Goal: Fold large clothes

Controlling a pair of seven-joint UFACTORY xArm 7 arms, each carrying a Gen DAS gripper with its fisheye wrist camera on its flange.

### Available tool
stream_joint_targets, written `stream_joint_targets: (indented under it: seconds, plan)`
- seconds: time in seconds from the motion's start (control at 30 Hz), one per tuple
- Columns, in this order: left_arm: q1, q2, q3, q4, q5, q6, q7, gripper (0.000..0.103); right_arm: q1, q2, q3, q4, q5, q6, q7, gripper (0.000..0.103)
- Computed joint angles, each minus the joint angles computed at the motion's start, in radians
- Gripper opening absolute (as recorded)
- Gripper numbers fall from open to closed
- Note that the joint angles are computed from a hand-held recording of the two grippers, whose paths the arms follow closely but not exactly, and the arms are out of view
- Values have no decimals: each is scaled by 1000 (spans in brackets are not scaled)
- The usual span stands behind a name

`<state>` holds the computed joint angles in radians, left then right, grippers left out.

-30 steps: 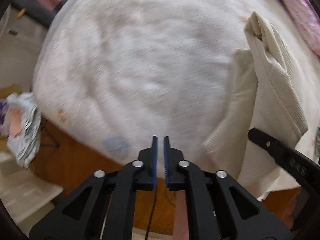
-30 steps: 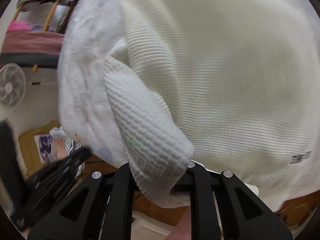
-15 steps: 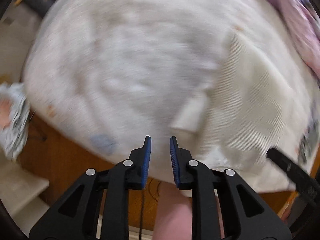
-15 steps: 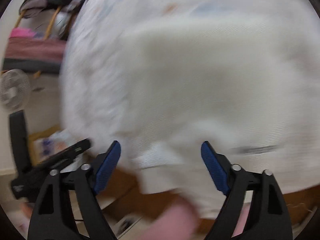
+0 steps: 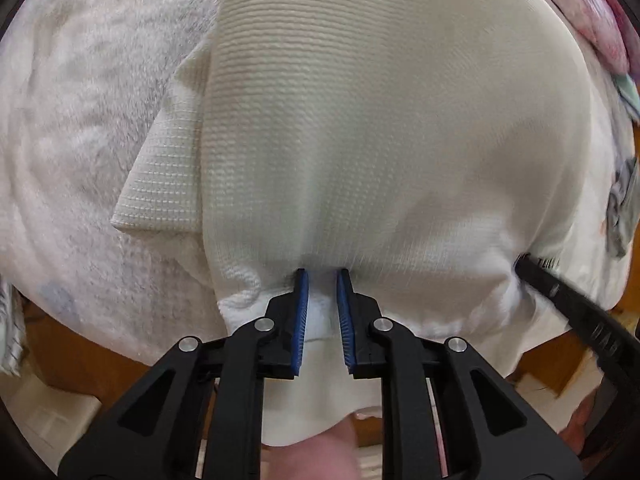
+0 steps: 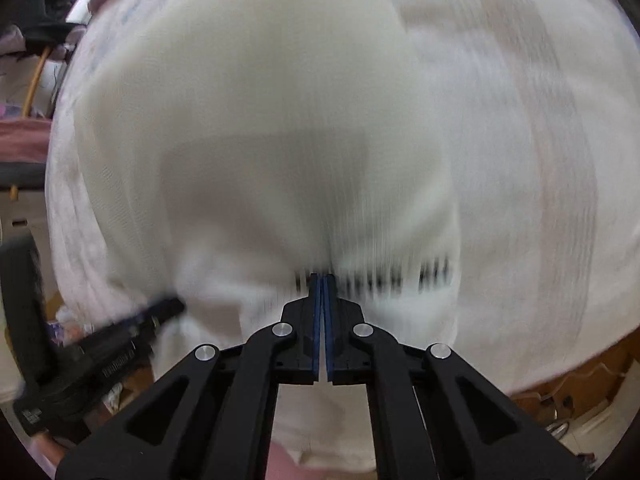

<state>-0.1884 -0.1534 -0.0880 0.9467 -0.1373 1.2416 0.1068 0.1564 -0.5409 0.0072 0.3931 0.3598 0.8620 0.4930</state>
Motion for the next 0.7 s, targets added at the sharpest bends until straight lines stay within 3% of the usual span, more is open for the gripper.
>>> stream_joint_targets:
  seconds: [0.2, 0.4, 0.53, 0.6, 0.7]
  plan:
    - [-13, -45, -10, -40, 18, -9, -12, 16, 24, -138, 2, -90, 27, 48, 52, 0]
    - [-26, -59, -18, -29, 36, 30, -11, 16, 33, -240, -8, -122, 60, 201, 125, 0]
    - [-24, -29, -16, 48, 54, 133, -8, 17, 3, -263, -49, -105, 105, 372, 188, 3]
    - [-27, -27, -21, 104, 92, 132, 23, 17, -25, -276, -42, -58, 64, 387, 179, 7]
    - [-25, 51, -22, 243, 111, 103, 33, 17, -79, -172, -27, 81, -46, 314, 134, 7]
